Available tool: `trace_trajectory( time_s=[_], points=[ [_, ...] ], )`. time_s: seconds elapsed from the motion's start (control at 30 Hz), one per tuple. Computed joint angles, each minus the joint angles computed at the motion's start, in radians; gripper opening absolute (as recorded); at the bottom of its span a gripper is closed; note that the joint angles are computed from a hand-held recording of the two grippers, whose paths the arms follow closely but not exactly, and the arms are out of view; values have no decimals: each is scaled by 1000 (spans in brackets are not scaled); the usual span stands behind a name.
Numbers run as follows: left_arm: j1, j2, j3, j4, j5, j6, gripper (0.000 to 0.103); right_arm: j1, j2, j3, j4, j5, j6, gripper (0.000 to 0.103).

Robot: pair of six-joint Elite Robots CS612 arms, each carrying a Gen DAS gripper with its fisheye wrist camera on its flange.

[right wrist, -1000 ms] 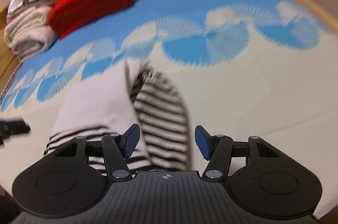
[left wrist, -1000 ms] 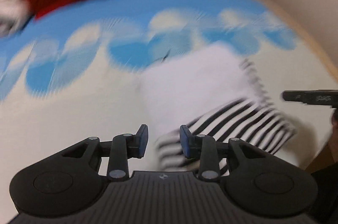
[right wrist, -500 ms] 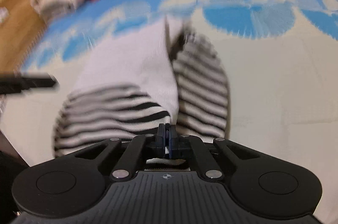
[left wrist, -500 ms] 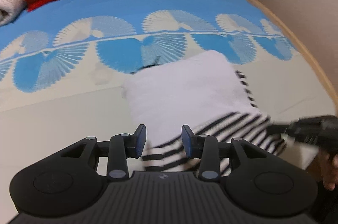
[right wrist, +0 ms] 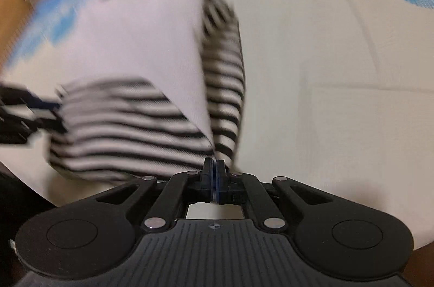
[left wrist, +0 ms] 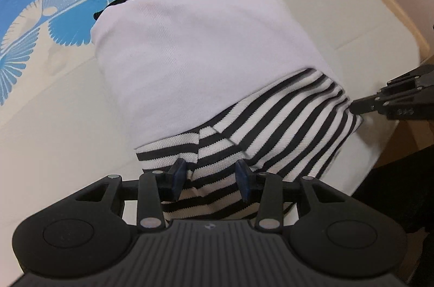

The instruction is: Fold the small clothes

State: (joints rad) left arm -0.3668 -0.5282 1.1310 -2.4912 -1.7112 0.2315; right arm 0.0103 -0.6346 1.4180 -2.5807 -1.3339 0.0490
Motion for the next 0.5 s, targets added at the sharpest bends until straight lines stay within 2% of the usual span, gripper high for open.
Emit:
trace_trajectory(
  time_s=[0.03,0.1,0.17,0.2,0.27,0.33,0.4,0.5],
  points=[
    [0,1,-1,0,5,-6,45,17,14,-30,51,-68,-21,0],
    [8,2,-8,11,-16,-21,45,31,30,-64,102,-123,-26,0],
    [21,1,-18,18,-63,-36,45,31,28,-59,36,-122,15,0],
    [30,0,-22,14,-89,-51,45,32,25,-50,-15,-146,45,0],
    [46,-2,-21,-40,-126,-96,54,29,16,-15,-193,-194,142,3],
    [60,3,-25,-95,-138,-163,58,16,13,13,-340,-186,249,17],
    [71,19,-46,-124,-126,-252,58,3,19,18,-426,-139,345,44],
    [78,42,-79,-136,-92,-355,58,-1,49,-21,-464,-74,403,47]
  ],
)
